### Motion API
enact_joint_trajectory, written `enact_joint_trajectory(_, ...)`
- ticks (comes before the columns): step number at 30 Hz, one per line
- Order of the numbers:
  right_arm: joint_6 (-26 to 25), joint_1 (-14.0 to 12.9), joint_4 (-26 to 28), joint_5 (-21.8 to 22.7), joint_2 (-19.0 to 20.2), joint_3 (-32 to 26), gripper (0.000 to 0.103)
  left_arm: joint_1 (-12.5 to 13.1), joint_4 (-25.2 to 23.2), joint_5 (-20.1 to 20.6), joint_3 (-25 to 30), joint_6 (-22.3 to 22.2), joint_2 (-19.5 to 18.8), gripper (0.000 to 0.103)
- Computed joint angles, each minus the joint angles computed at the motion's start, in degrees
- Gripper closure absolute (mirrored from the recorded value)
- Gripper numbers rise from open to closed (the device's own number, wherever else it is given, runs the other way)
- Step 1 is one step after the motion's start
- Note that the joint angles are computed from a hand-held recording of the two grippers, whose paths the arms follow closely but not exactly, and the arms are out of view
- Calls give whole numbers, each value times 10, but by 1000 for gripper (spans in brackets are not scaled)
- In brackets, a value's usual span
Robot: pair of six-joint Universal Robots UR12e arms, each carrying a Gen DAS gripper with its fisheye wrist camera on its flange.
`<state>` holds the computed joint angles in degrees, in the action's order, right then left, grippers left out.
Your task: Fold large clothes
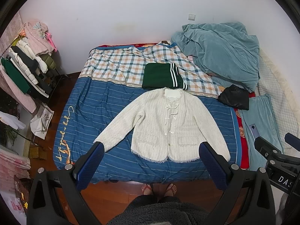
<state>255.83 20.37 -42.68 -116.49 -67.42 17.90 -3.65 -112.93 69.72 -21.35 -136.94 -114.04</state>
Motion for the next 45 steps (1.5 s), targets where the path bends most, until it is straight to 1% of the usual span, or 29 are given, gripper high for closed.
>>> enact_joint_trajectory(2,2,1,-6,-1,-5,11,0,-1,-1,-1,3,-2,-1,0)
enact_joint_trajectory(4,4,1,2,-1,0,2,0,0,1,-1,-2,0,1,0)
enact_joint_trajectory(6,-6,-5,19,-2,17,-38,0,-1,-4,-1,9,-1,-5,0)
enact_joint_trajectory(8,-5,-5,18,-2,16,-35,0,-2,-8,-1,18,-2,-9,0)
enact_joint_trajectory(12,-5,-5,16,-2,14,-31,0,-1,-4,-1,9,-1,-5,0)
enact_joint_trajectory(15,-8,-6,21,-2,19,-44,0,-2,-8,0,16,-3,-8,0)
enact_joint_trajectory(17,-6,-5,16,-2,14,-32,0,-1,-1,-1,5,-1,-2,0)
enact_joint_trajectory(18,-7,-6,24,-2,21,-48,0,0,-1,-1,4,0,-2,0)
enact_joint_trajectory(21,-6,-6,21,-2,20,-43,0,-2,-6,-1,14,-2,-7,0)
enact_joint_trajectory(22,-8,-7,24,-2,24,-50,0,-3,-11,-1,25,-4,-12,0)
enact_joint_trajectory(24,-13,-11,35,-2,36,-76,0,-2,-6,-1,14,-2,-7,0)
enact_joint_trajectory(26,-9,-8,28,-2,28,-58,0,-5,-18,-1,40,-6,-20,0)
enact_joint_trajectory(27,-13,-10,34,-2,34,-72,0,-5,-18,-1,41,-7,-21,0)
enact_joint_trajectory(28,-10,-9,30,-2,30,-62,0,-6,-22,0,50,-8,-25,0)
enact_joint_trajectory(30,-10,-9,36,-3,36,-74,0,-5,-24,-1,50,-6,-26,0)
enact_joint_trajectory(32,-8,-7,22,-2,24,-48,0,-5,-18,0,41,-5,-21,0)
enact_joint_trajectory(33,-8,-7,22,-2,25,-49,0,-5,-21,0,46,-7,-24,0)
enact_joint_trajectory(34,-8,-7,23,-3,25,-49,0,-3,-13,-2,28,-5,-14,0)
enact_joint_trajectory(35,-9,-7,21,-2,23,-46,0,-4,-12,-2,28,-6,-15,0)
enact_joint_trajectory(36,-11,-9,28,-1,31,-63,0,-3,-8,-2,22,-4,-12,0)
enact_joint_trajectory(37,-10,-10,33,-1,35,-71,0,-5,-12,-2,36,-7,-20,0)
enact_joint_trajectory(38,-13,-13,36,0,39,-83,0,-6,-2,-4,34,-14,-21,0)
enact_joint_trajectory(39,-14,-16,27,1,34,-71,0,-8,18,-7,22,-23,-18,0)
enact_joint_trajectory(40,-14,-21,6,3,18,-35,0,-8,41,-13,7,-33,-14,0)
enact_joint_trajectory(41,-14,-26,-34,4,-9,25,0,-11,81,-14,-19,-49,-7,0)
enact_joint_trajectory(42,-14,-30,-70,2,-30,67,0,-11,111,-14,-40,-58,-3,0)
enact_joint_trajectory(43,-12,-32,-111,1,-53,119,0,-15,160,-9,-71,-74,4,0)
enact_joint_trajectory(44,-7,-37,-148,4,-75,164,0,-18,193,-4,-92,-82,7,0)
enact_joint_trajectory(45,4,-45,-183,12,-97,211,0,-17,213,-2,-109,-83,11,0)
